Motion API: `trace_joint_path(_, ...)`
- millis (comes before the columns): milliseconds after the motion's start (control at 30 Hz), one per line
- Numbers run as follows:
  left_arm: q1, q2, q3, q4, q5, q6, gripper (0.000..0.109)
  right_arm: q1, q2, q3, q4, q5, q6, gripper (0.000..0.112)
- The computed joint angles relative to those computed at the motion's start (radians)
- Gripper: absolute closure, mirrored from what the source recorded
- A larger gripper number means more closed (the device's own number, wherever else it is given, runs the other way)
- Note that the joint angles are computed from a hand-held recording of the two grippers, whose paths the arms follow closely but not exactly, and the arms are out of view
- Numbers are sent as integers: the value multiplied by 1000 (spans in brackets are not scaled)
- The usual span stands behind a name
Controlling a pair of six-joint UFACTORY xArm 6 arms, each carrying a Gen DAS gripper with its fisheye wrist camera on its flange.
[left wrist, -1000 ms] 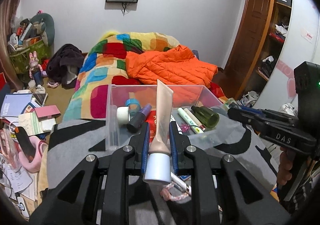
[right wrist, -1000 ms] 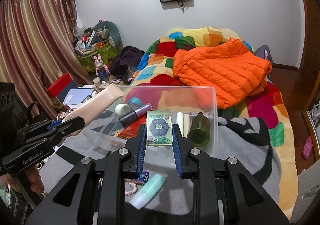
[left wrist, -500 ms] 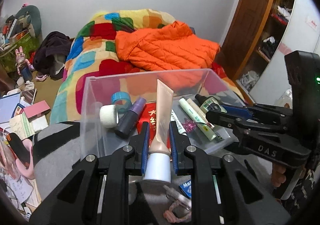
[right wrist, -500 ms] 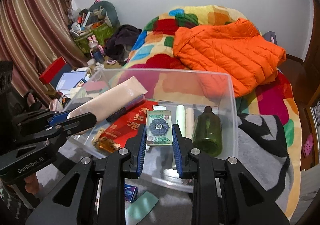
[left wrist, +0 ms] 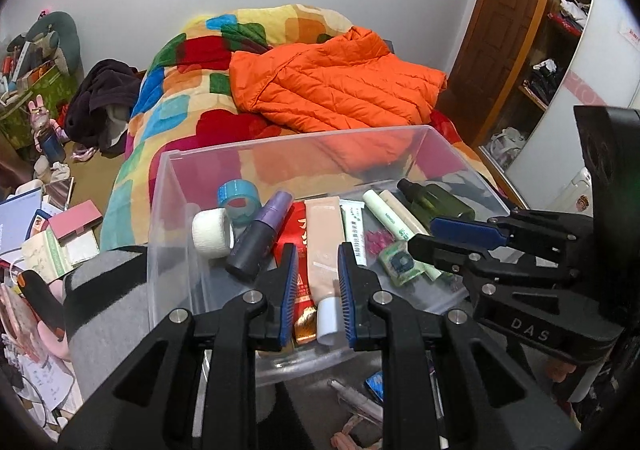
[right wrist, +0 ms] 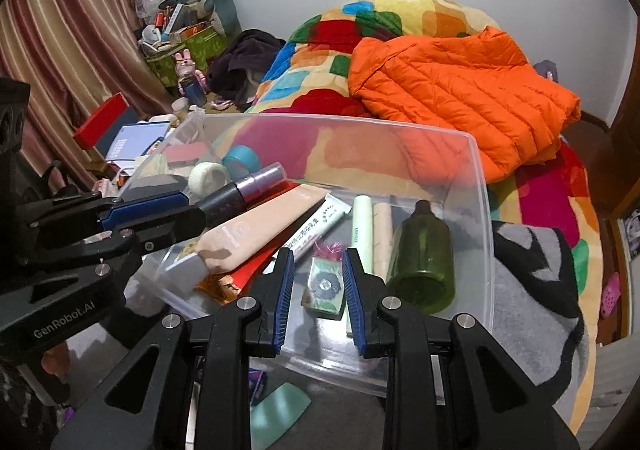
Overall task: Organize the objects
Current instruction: 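Grasp the pink cable with the left tool while the right tool grasps the white pen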
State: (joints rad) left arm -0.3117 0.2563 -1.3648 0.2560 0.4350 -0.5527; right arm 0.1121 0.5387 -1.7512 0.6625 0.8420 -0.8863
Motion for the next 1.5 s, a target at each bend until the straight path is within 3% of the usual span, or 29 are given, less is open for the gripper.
trace_joint_path(167,-5,-58,56,65,-30,-60,89,-11,-30,26,24,8,-18,88)
trace_joint_path(400,-23,-172,162,274,-52,-250,76,-43,-125,120,112,7,-93,80)
trace_joint_path(567,-39,-246,250,331,-60,-310,73,-73,-203,209,178,28,-152,76)
trace_joint_path(800,-59,-301,370,251,-74,-286,73,-94,-314,376,209,99,-244,76)
trace_joint_path(967,-76,-323,436,267,-60,-332,73,-83,-371,482,200,120,-287,76)
trace_joint_path(1100,-71,-356,500,236,-92,-360,73,-51,-402,558,167,72,-321,78)
trace_joint_path(1300,-76,-374,536,211,-102,-356,73,6,-410,620,104,-14,-341,92)
trace_joint_path(1367,-75,-369,531,191,-106,-339,73,20,-422,652,121,-80,-365,100)
trace_joint_path(1500,-83,-341,508,161,-108,-313,73,18,-449,685,149,-121,-401,102)
